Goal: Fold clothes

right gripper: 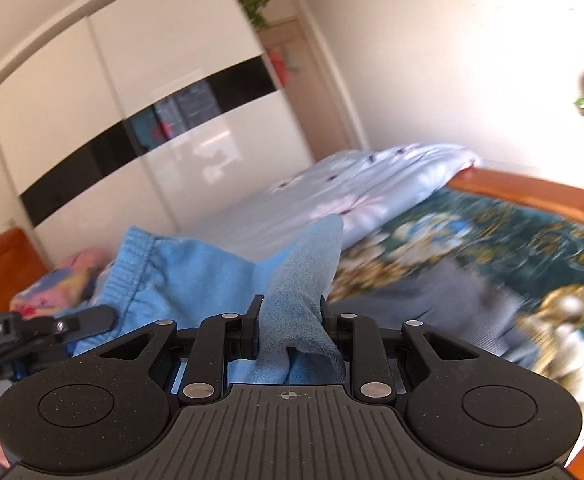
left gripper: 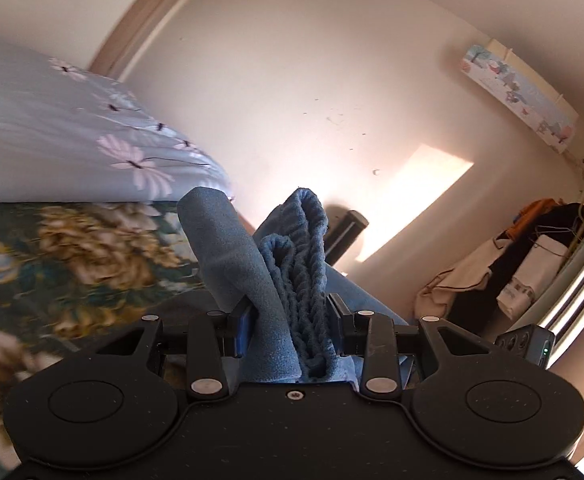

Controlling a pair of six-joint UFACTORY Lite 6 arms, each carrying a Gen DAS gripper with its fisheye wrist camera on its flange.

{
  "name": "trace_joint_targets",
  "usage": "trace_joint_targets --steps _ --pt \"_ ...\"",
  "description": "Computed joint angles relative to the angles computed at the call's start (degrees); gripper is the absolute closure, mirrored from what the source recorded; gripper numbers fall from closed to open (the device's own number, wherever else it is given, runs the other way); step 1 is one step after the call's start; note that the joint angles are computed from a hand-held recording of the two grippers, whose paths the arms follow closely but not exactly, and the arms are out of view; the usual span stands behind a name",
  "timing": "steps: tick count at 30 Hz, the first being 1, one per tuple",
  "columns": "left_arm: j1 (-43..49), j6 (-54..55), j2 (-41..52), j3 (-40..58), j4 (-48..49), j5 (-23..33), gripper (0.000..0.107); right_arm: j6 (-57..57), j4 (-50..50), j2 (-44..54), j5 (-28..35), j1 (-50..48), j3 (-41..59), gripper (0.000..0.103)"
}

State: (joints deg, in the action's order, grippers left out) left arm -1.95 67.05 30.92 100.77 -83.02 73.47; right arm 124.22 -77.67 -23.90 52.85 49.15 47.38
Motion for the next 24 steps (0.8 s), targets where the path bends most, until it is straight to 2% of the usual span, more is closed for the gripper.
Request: trace_joint_targets --steps 4,8,11,16,18,21,22,24 --pt "-7.0 1.1 4.9 1.8 -5.3 -4.9 0.072 -7.9 1.9 -7.9 -9.2 -13.3 -5.5 0.082" --pt "-9.8 5.8 8.3 -0.3 -8.1 -8.6 0.072 -14.7 3.8 -8.9 -21.6 -28.0 -9.0 0.082" --pt "-10.2 7.3 11.6 -0.8 -6.4 -11.7 0.072 -10.0 -1.0 -5.7 -28.3 -33.9 -12.5 0.082" --pt "-9.1 5.7 19.1 4.5 -4.8 -12.5 0.067 12.9 -20.8 -3.9 -32.0 -37.3 -18.9 0.077" --pt "-9.1 5.4 20.1 6.2 -4.1 -12.6 0.066 18.4 -25.5 -4.0 -32.0 -37.9 -20.3 0.076" --pt "-8.3 5.6 18.0 4.7 -3.0 -12.8 0.065 14.8 -21.5 -3.9 -30.1 -36.6 -19.7 0.072" --pt "-7.8 5.2 17.3 4.2 -2.4 -12.6 0.063 10.1 -16.8 -4.0 -29.0 -35.6 -18.7 0.071" --pt "-6.6 4.3 14.0 1.6 -1.5 -12.4 0.06 1.6 -8.6 -4.0 -26.0 -33.5 -16.6 0.063"
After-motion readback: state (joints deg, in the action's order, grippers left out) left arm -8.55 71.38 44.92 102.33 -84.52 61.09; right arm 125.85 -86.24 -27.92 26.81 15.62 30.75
